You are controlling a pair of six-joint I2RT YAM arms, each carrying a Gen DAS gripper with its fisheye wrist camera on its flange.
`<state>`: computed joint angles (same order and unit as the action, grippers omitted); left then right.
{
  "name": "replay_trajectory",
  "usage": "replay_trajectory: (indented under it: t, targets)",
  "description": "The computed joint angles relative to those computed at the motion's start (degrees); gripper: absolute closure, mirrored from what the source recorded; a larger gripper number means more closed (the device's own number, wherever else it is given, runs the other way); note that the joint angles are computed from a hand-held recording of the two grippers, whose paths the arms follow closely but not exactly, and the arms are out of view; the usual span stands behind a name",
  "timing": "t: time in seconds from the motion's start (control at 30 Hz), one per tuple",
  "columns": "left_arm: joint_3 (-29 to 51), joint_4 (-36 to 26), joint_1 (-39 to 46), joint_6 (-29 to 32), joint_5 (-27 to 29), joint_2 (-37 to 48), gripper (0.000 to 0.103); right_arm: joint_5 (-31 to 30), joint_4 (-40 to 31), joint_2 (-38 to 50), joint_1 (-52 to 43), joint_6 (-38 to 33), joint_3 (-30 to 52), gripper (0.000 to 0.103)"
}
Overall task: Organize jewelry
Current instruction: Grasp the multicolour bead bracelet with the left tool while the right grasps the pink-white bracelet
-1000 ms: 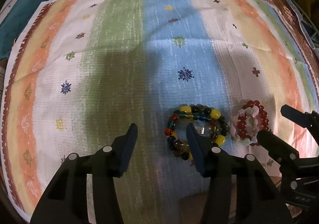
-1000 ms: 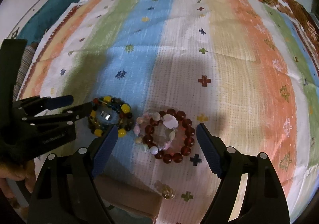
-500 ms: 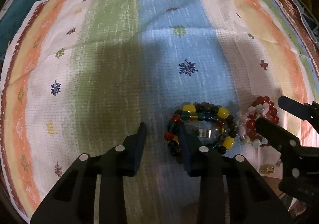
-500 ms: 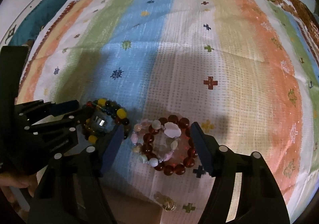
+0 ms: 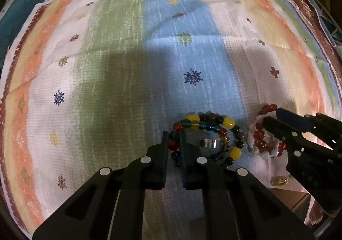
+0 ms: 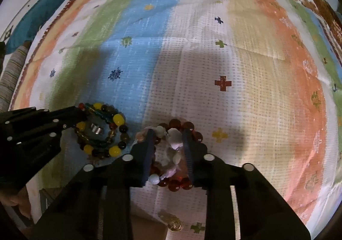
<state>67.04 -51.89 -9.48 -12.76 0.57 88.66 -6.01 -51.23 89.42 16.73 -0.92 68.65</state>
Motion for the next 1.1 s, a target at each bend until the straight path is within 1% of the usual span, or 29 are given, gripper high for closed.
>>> replay_trajectory:
  t: [0.17,0.23,0.67,0.97,1.1]
  targets:
    - [0.4,-0.1,-1.8,-0.3,-0.8,-0.3,0.094,-0.5,0.4,-0.2,-0.2,-0.7,-0.4,0.086]
    - [0.9,-0.2,-1.5,0.0,-0.4,-0.3,0.094,-0.2,0.3,-0.4,-0.2,-0.8,-0.5,0.094]
    - [2.5,-1.7,-1.5,0.5,0.3,-2.1,0.094,-0.8,-0.9,-2.1,-0.4,-0.4,0.8,0.094]
    - [3.8,-2.9,-1.2,0.3,0.9,-4.3,0.094,1.2,-1.3,-5.1,-0.9,-0.6,1.6,0.094]
    - [4.3,-3.3,-1.3,0.4,1.0,-5.2,0.094,0.6,-1.8,-6.0,-1.0,-0.5,2.1,0.094]
